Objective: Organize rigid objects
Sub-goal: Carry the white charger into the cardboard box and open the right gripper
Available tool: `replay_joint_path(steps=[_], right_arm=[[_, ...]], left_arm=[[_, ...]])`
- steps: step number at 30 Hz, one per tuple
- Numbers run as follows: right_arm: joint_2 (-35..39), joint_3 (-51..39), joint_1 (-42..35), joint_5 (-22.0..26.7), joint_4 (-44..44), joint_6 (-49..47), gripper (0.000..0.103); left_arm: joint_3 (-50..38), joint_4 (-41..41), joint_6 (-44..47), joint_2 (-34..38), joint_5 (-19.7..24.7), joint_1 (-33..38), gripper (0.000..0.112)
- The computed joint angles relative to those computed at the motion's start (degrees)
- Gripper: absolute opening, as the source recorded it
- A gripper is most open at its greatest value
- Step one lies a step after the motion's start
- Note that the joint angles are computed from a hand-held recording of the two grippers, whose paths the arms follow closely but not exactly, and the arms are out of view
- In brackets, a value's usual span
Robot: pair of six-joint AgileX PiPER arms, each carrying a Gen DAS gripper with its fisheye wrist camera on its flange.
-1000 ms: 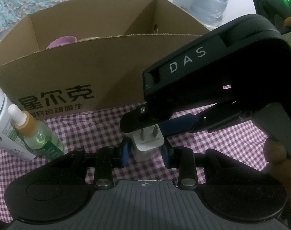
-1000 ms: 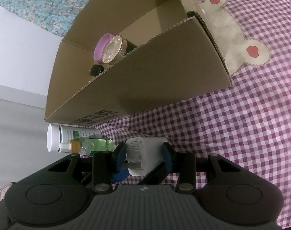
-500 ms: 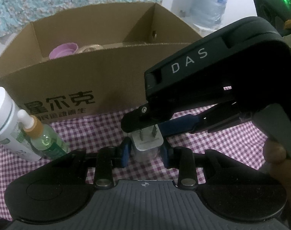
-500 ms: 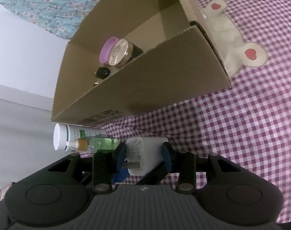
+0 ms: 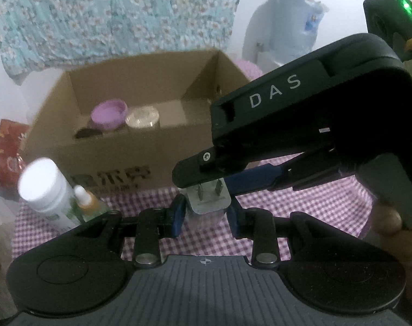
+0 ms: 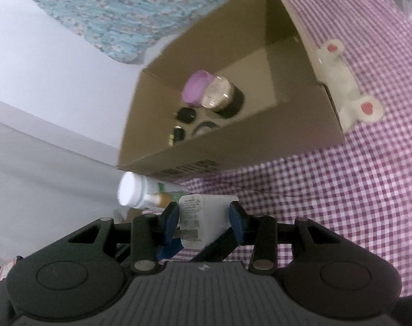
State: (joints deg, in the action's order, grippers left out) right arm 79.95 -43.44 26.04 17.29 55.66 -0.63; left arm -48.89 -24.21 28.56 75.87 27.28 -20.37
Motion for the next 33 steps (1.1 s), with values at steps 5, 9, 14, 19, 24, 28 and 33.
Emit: replay_joint_path(steps=[5, 9, 14, 19, 24, 28, 33], right_arm=[[-3.5, -3.9, 1.0, 1.8, -15.2, 13.3, 0.044], [-3.1, -9.9, -1.0, 5.7, -20.4, 14.9, 0.044], [1.3, -19.3, -5.0, 11.5, -22.1, 11.2, 0.044], [11.4, -31.1, -11.0, 18.1, -19.2, 4.6, 0.044], [23.6, -44.4, -15.7, 25.1, -18.5, 2.2, 0.044], [34.5, -57.7, -17.1, 30.8, -21.7, 4.4, 0.044], [45.0, -70.6, -18.3, 36.2, -23.1, 6.6, 0.044]], left_arm=[[-3.4, 1.4, -2.6, -1.7, 1.8, 0.2, 0.032], [-9.0, -0.7, -1.5, 1.0, 3.4, 1.4, 0.032], [-19.3, 0.7, -5.8, 9.0, 4.9, 1.1, 0.032], [-33.2, 4.8, -13.1, 20.6, 9.6, 0.6, 0.031], [-50.9, 12.5, -22.2, 34.1, 17.0, -0.7, 0.030], [-68.6, 15.1, -27.9, 46.1, 26.8, -0.6, 0.028], [-88.9, 17.6, -32.1, 58.9, 38.1, -0.6, 0.028]])
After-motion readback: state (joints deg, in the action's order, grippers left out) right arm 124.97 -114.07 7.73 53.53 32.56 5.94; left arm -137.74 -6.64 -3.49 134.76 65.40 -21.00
